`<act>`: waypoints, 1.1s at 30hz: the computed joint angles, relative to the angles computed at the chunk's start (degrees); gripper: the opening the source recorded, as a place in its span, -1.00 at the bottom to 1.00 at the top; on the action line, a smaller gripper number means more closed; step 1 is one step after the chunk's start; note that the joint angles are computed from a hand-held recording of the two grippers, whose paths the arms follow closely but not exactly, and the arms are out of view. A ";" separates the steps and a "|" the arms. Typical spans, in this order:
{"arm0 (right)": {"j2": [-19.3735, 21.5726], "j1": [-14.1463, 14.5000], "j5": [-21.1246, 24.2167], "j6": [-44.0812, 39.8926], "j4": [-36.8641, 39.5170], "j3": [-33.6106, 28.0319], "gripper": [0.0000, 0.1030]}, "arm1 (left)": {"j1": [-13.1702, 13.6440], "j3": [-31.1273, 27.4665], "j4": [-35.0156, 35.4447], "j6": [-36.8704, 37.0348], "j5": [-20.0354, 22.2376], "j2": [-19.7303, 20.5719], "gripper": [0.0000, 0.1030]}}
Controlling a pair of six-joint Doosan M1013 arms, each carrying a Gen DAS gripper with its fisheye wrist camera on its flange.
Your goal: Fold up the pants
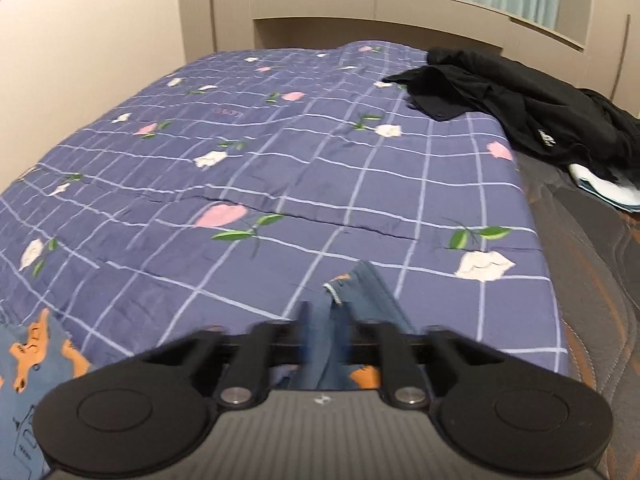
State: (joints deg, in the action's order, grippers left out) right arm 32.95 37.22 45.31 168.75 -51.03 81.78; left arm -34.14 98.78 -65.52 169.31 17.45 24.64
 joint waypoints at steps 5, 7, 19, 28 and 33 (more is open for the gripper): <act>-2.69 0.97 -0.79 10.52 -8.28 4.14 -0.98 | 0.20 0.74 -5.67 6.15 0.24 -0.93 -1.00; -4.36 1.82 -0.19 16.25 -13.07 6.48 -0.98 | 0.24 1.10 -7.86 8.95 0.77 -1.44 -1.00; -12.89 9.98 13.49 44.21 -25.01 20.08 -0.98 | -0.12 3.51 -11.01 20.26 5.68 -3.31 -1.00; -12.87 12.57 15.07 53.23 -19.20 24.57 -0.98 | -0.77 4.13 -3.88 16.84 4.75 -2.75 -1.00; -12.57 12.97 14.32 56.25 -18.50 25.69 -0.98 | -1.07 4.13 -2.93 16.72 4.01 -2.61 -1.00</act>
State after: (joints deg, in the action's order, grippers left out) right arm 20.38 50.19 59.63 225.00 -69.53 107.47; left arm -35.20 102.91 -68.45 186.02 21.45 22.03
